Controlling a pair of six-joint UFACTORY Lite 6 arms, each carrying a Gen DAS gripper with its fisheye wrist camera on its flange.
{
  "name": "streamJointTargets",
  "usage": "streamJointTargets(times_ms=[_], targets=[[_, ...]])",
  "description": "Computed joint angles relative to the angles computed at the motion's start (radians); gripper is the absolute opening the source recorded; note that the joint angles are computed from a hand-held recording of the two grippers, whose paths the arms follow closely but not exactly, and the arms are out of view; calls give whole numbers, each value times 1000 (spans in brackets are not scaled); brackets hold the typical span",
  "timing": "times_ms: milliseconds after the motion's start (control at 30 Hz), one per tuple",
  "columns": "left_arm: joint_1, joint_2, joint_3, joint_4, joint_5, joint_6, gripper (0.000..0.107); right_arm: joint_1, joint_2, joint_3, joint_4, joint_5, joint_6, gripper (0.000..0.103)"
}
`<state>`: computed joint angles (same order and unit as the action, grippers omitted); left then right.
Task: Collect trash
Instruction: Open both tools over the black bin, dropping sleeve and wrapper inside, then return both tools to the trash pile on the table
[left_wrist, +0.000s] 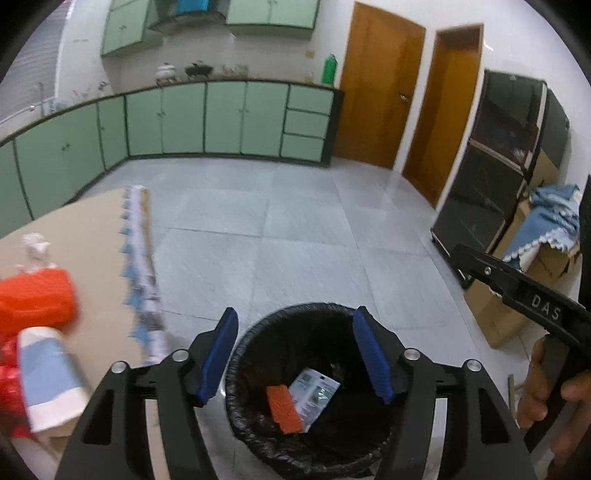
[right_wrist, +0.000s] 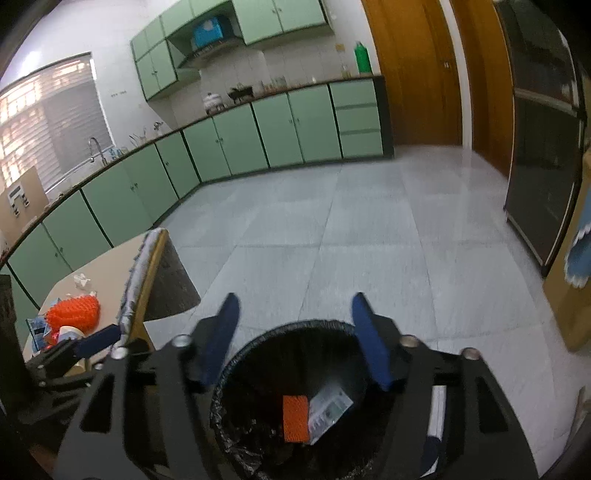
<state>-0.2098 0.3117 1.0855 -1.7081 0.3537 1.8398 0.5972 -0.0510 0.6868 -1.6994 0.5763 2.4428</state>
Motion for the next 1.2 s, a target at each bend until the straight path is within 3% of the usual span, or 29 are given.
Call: streamJointTargets(times_ms=[133, 233, 467, 700, 867, 1033, 1200], targets=[[112, -131, -82, 42, 35, -20, 65, 134, 39, 82, 90, 103, -55, 92], [216, -200, -134, 41, 71, 10, 75, 227, 112, 182, 150, 193, -102, 98], [514, -297, -216, 107, 157, 74, 76, 353, 322, 434, 197, 231, -163, 98], [781, -199, -189, 124, 184, 192, 76, 433, 599, 738, 236, 224, -232, 98], [876, -105, -148, 89, 190, 257, 76, 462, 779, 956, 275, 156, -291, 98], [930, -41, -106, 71, 208, 287, 76, 443, 992, 1272, 442, 116, -570, 97], [944, -6, -96, 56, 215, 322, 76, 403, 1099, 1437, 571, 84, -726, 97]])
